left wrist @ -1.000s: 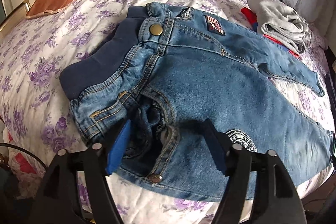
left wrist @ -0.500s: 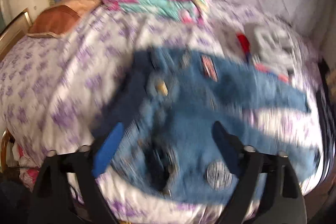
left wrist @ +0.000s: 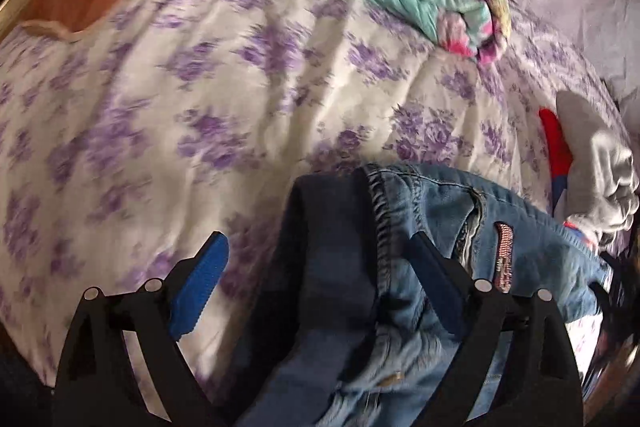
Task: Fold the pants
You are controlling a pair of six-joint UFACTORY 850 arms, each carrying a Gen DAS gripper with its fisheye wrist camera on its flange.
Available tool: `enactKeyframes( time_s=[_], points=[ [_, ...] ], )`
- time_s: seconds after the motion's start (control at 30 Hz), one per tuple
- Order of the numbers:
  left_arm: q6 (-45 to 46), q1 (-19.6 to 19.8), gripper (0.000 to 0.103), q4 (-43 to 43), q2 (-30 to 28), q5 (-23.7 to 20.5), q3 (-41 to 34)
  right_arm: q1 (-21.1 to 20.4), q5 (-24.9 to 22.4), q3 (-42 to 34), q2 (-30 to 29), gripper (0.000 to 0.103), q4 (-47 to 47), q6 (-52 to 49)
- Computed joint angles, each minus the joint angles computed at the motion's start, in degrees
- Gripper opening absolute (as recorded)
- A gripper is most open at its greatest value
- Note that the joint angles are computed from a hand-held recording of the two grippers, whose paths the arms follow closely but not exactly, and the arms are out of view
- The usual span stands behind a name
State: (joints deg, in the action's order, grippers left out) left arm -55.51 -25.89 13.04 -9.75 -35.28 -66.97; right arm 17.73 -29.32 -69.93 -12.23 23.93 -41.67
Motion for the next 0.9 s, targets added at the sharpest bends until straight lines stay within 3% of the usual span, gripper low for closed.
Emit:
enactKeyframes(
  time_s=[0.1,0.23,0.33,0.37,0.4,0.47,0.53,0.67,0.9],
  points=[
    [4.8,0.9,0.089,-3.2,-1.7,1.4,-0.9,0.1,-2.0,-4.7,-5.4,0.069,-5.2,3.4],
    [16.7,2.5,0.089,-12.2,-4.0,2.3,-3.0,-1.2,-5.4,-7.9,-9.0,0.070,-2.2,-0.9],
    [16.0,1.6,0.089,-9.3,-6.6,-0.1,-5.8,-2.0,-7.5,-9.1,-10.1,0.069,0.4,-2.7],
    [14.3,1.0,0.088,-7.2,-7.2,-0.9,-6.4,-2.1,-8.1,-9.3,-10.1,0.045,0.0,-2.3],
    [12.0,0.5,0.082,-4.5,-7.2,-1.1,-6.6,-2.5,-10.4,-10.5,-10.7,0.005,0.1,-2.0],
    [10.1,-0.3,0.060,-2.0,-6.4,-0.6,-6.2,-3.1,-10.8,-9.0,-8.6,0.005,2.7,-5.9],
    [9.3,-1.2,0.051,-0.4,-4.5,1.2,-5.2,-3.3,-9.9,-7.2,-6.4,0.004,5.4,-8.7],
    [1.3,-3.8,0.049,8.9,0.6,3.9,-1.8,-4.5,-7.8,-1.4,0.8,0.004,14.0,-16.8],
    [-2.7,-7.3,0.048,12.0,12.0,6.7,6.4,-5.9,-9.4,14.5,20.9,0.004,24.9,-30.3]
  ],
)
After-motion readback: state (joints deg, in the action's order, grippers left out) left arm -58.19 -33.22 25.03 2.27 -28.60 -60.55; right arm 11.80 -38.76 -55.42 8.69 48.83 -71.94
